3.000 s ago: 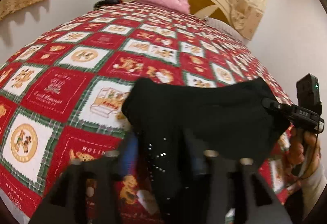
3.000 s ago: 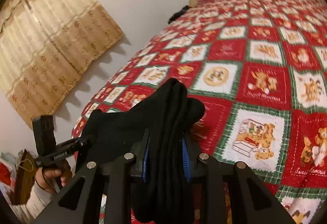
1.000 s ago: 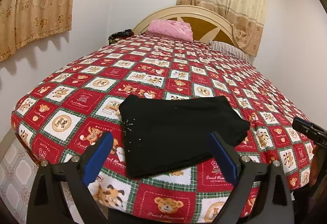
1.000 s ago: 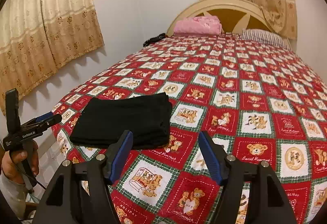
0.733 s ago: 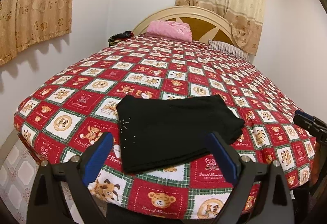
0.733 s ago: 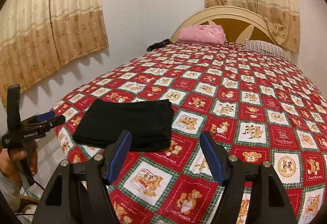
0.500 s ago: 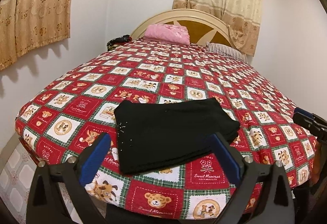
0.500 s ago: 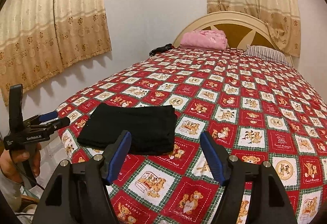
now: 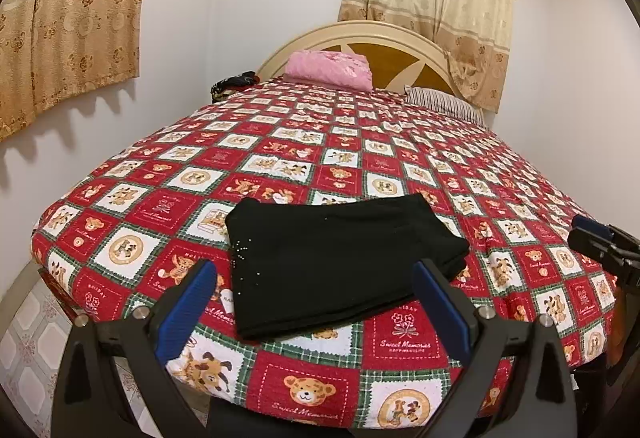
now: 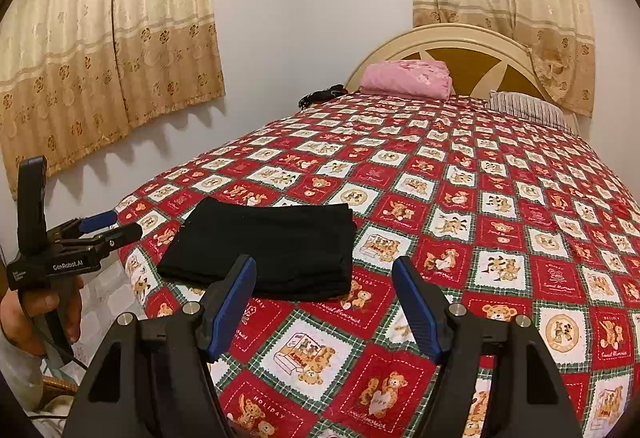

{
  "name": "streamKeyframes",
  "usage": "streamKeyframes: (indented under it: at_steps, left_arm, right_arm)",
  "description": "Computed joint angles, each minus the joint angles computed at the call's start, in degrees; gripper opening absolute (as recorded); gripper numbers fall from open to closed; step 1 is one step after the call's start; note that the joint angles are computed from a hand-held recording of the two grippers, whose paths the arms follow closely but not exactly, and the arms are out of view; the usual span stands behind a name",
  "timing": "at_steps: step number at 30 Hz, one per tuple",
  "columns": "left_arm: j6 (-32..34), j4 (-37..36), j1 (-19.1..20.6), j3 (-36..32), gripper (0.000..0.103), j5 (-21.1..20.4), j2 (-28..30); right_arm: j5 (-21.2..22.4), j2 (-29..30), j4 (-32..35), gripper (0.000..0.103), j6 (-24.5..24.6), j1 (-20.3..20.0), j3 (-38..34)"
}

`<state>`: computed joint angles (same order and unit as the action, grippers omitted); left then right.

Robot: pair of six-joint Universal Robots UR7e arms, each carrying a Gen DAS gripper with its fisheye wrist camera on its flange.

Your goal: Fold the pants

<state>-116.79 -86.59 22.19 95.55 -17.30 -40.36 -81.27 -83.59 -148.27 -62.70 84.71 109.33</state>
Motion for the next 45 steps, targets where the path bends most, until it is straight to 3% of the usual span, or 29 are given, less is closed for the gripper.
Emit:
streamKeyframes:
  at_steps: [13,27,31,36,38,43,45]
  left_arm:
    - [0.21,0.94,-0.04,-1.12,0.102,-0.10,0.61]
    - [-10.31,20.00,-0.43,-8.90,0.103,-0.42,3.56]
    - [-7.62,15.35,-0.35,-7.30,0.103,-0.14,2.86]
    - [-10.13,18.13,-0.29,-8.04,0.103,-0.21,3.30]
    - [-7.88,13.82,-0.39,-5.86,0.103,0.72,2.31]
    - [-9.20,15.08,-0.42,-5.87,0.103,1.29,2.48]
    - [-7.03,12.46,-0.39,-5.00,0.103,1.73,2.16]
  right_arm:
    - [1.86,-0.54,-0.53,0.072,0.17,-0.33,0.43]
    - [2.28,-0.97,-0.53,0.072,0.06,-0.19,0.52]
    - [2.24,-1.07,-0.48,0.072,-0.19,-0.09,0.52]
    - [1.75,-1.04,-0.75,0.072,-0.50,0.09,0.83]
    - [1.38,-0.89,-1.01,0.072,-0.52,0.20,0.96]
    - [0.79,-0.68,-1.56,0.072,-0.57,0.25,1.40]
    - [0.72,-0.60,-1.57,0.072,-0.54,0.22,1.45]
